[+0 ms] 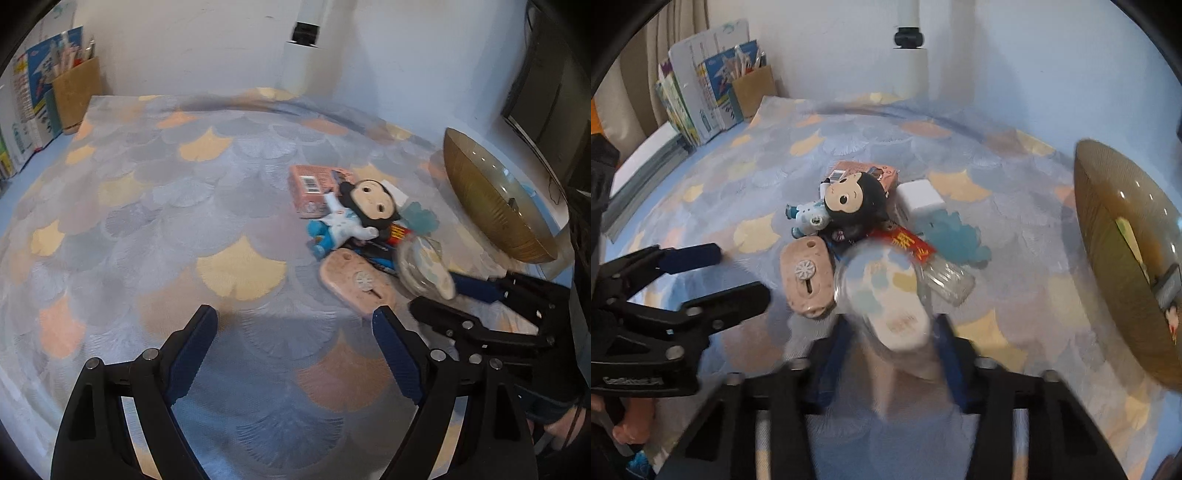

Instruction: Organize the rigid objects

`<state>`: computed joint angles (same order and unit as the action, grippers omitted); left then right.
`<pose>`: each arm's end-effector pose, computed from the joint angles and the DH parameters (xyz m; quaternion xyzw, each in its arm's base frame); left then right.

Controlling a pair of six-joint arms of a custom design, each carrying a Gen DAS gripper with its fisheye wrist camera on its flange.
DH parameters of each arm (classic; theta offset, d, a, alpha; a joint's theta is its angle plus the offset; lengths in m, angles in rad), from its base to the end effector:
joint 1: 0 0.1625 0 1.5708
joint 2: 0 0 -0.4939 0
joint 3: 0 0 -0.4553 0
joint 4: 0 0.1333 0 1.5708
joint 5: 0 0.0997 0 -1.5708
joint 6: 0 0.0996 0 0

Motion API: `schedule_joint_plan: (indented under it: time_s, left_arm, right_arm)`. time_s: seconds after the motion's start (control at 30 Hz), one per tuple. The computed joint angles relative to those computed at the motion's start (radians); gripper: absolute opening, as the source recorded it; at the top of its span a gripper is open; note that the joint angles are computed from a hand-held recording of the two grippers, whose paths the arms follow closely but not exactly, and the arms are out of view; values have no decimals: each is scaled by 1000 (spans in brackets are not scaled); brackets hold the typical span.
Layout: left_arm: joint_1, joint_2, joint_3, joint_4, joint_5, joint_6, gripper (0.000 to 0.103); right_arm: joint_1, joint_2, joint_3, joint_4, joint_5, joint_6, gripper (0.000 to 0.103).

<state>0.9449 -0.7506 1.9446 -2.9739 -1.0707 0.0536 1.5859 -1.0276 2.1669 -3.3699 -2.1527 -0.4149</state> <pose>-0.2308 -0.6283 0.0112 0.2968 0.9171 -0.1665 0.2076 0.0872 -0.5742 0.1671 0.1026 -0.9053 0.2503 0.3276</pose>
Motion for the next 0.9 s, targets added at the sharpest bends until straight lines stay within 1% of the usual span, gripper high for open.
schedule_joint_plan:
  time_s: [0.03, 0.1, 0.17, 0.23, 0.33, 0.37, 0.4, 0.43, 0.47, 0.5, 0.53, 0.6, 0.63, 0.7, 0.73, 0.77, 0.8, 0.83, 0.87, 0.9]
  left_arm:
    - [-2, 5, -8, 10, -4, 2, 85]
    - [-13, 23, -25, 26, -6, 2, 85]
    - [-24, 45, -40, 27, 8, 8, 85]
    - [-39, 75, -62, 28, 48, 19, 85]
    - [-54, 106, -81, 21, 101, 47, 84]
    - [-58, 110, -77, 2, 115, 61, 72]
    - [-58, 108, -70, -15, 117, 73, 64]
    - [-57, 101, -60, -29, 107, 94, 53]
    - [-52, 90, -53, -20, 89, 106, 53]
    - [-44, 72, -40, -17, 59, 121, 53]
    - [-30, 47, -25, -6, 10, 133, 53]
    - [-3, 4, -5, 29, -81, 166, 53]
    - [4, -11, 2, 47, -101, 185, 53]
    - [5, -33, 20, 61, -89, 211, 53]
    - [6, -38, 25, 65, -88, 215, 54]
    - [6, -43, 29, 69, -93, 215, 56]
    - [7, -48, 33, 76, -102, 211, 59]
    - [7, -47, 33, 77, -109, 207, 70]
    - [5, -46, 36, 77, -110, 201, 81]
    - [1, -42, 40, 66, -104, 194, 83]
  right_arm:
    - [1, -4, 9, -8, -7, 10, 35]
    - [8, -4, 31, -47, -65, 9, 35]
    - [-1, -27, 59, -63, -41, 18, 35]
    - [-10, -45, 77, -69, -25, 25, 35]
    - [-18, -48, 95, -102, -9, 12, 35]
    - [-18, -46, 96, -109, -9, 9, 35]
    - [-18, -45, 97, -114, -6, 9, 35]
    - [-18, -47, 100, -116, -1, 10, 35]
    - [-19, -49, 102, -115, 11, 11, 35]
    - [-21, -55, 108, -110, 31, 12, 35]
    - [-21, -60, 114, -107, 44, 12, 34]
    - [-8, -55, 128, -129, 34, -5, 34]
    - [-1, -53, 133, -134, 26, -11, 34]
    - [13, -48, 141, -135, 8, -13, 34]
    - [16, -47, 143, -129, -1, -5, 34]
    - [16, -50, 145, -117, -8, 12, 35]
    - [11, -59, 148, -100, -2, 35, 35]
    - [5, -69, 151, -95, 14, 49, 36]
    - [-2, -83, 151, -69, 31, 73, 42]
    - [-7, -93, 148, -44, 38, 96, 48]
